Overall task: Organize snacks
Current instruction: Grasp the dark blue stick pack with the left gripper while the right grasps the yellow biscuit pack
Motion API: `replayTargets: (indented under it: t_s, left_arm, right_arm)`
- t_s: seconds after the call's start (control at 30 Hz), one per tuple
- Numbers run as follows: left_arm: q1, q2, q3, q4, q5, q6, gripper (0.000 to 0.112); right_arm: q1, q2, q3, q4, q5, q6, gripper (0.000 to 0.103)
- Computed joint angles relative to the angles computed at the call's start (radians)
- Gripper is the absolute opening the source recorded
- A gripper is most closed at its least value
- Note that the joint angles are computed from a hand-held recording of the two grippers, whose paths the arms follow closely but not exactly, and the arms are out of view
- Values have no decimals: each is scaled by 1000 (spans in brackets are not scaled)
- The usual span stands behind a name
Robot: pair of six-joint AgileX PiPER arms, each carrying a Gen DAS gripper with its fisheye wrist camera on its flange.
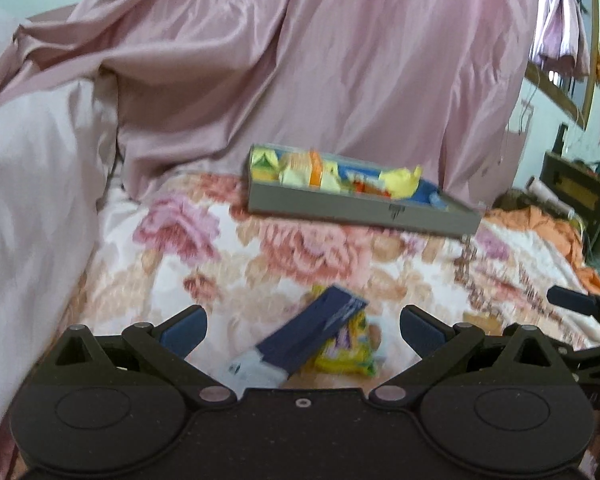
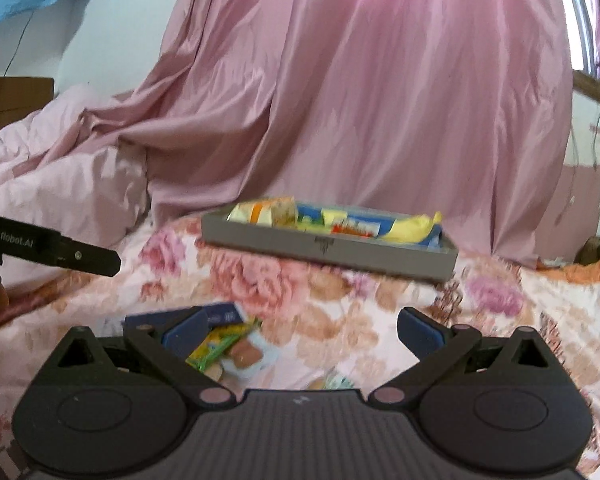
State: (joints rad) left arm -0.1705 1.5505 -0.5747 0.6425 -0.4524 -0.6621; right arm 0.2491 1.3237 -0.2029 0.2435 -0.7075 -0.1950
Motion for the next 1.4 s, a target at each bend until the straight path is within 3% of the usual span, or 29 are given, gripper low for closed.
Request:
replayTargets:
  t_s: [0.27,0.43,0.67,0.83,1.0,1.1,1.17,1.4]
  left_arm:
    - [17,111,-68,47,53,13,102]
    - [42,194,-171,221,65,-127,102]
    - [87,305,-307,517,-28,-374,102]
    - [81,361,-399,762,-32,-564,100]
    - [82,387,-434,866,-49,-653,91]
    - [85,392,-451,918,-60,-697,76]
    - [88,390,-456,951,-63,-736,55]
    - [79,359,-422,931,12,-821,33]
  right_arm:
    - [-6,134,-21,-68,12,56,103]
    - [6,185,-45,-68,23,50,103]
    - [15,226,-86,-68,68,57,103]
    - [46,252,-140,5,100,47,103]
    - [70,280,-174,44,133,30,103]
    - [88,297,-193,84,157,-12,103]
    - [94,305,-206,99,170,-18,103]
    - [101,338,-293,149,253,-48,103]
